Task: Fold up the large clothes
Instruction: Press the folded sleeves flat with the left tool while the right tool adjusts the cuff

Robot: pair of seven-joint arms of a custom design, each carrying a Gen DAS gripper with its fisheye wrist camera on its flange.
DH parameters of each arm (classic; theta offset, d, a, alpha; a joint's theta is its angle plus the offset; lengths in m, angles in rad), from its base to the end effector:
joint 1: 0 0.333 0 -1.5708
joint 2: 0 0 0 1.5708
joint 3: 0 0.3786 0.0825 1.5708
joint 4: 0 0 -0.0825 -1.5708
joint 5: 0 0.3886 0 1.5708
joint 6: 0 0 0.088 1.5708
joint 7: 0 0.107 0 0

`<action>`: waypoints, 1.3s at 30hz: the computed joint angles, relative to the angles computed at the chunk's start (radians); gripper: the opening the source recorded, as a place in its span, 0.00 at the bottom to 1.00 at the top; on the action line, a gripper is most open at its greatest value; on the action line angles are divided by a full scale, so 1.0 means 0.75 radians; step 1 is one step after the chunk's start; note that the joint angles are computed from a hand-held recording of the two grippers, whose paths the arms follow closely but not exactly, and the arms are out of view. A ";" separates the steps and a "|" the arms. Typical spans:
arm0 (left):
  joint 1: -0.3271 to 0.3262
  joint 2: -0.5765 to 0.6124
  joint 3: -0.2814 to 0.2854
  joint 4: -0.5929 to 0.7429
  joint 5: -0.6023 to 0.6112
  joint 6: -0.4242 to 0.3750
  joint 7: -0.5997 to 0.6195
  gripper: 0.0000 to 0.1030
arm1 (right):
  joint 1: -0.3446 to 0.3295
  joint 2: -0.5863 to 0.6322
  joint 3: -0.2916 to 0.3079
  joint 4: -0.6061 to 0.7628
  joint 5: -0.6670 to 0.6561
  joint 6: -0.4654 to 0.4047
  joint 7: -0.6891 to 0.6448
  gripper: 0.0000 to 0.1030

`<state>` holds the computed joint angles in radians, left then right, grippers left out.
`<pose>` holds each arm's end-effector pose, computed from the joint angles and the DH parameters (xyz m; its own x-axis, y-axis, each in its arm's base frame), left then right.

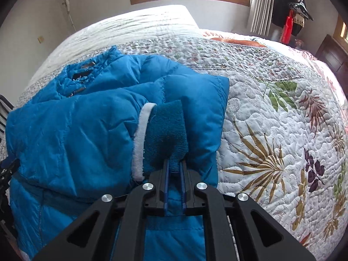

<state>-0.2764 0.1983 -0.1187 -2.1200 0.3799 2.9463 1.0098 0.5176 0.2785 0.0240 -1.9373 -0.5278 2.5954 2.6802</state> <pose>0.5712 -0.2601 0.4473 -0.1974 -0.9772 0.0781 -0.7955 0.1131 -0.5953 0.5640 0.3493 0.4378 -0.1477 -0.9862 -0.0746 -0.8615 0.1654 -0.4802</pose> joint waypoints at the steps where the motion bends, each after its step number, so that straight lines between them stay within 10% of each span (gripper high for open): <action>1: 0.003 0.002 -0.002 -0.001 -0.006 0.002 0.003 0.74 | -0.004 -0.006 -0.001 -0.013 0.002 0.026 0.009 0.08; 8: 0.031 -0.099 -0.010 -0.048 -0.025 0.061 -0.023 0.74 | 0.033 -0.168 -0.023 -0.088 -0.275 0.074 0.259 0.20; 13: 0.071 -0.054 -0.109 -0.011 -0.237 0.046 0.187 0.75 | -0.061 -0.084 0.099 -0.058 0.005 0.328 -0.077 0.20; 18: 0.002 0.028 -0.052 0.056 -0.175 -0.033 0.178 0.74 | -0.007 0.035 0.063 0.045 0.113 0.200 -0.187 0.16; 22: -0.008 0.046 -0.039 0.060 -0.155 -0.024 0.165 0.75 | -0.084 0.076 0.116 -0.005 0.366 0.315 -0.370 0.09; 32: -0.089 0.052 0.055 0.044 0.000 0.022 0.019 0.75 | 0.070 0.088 -0.054 -0.015 0.294 0.372 -0.309 0.03; 39: -0.102 -0.173 0.068 -0.095 0.317 0.009 -0.263 0.84 | 0.241 -0.098 -0.187 -0.134 -0.076 0.368 -0.010 0.44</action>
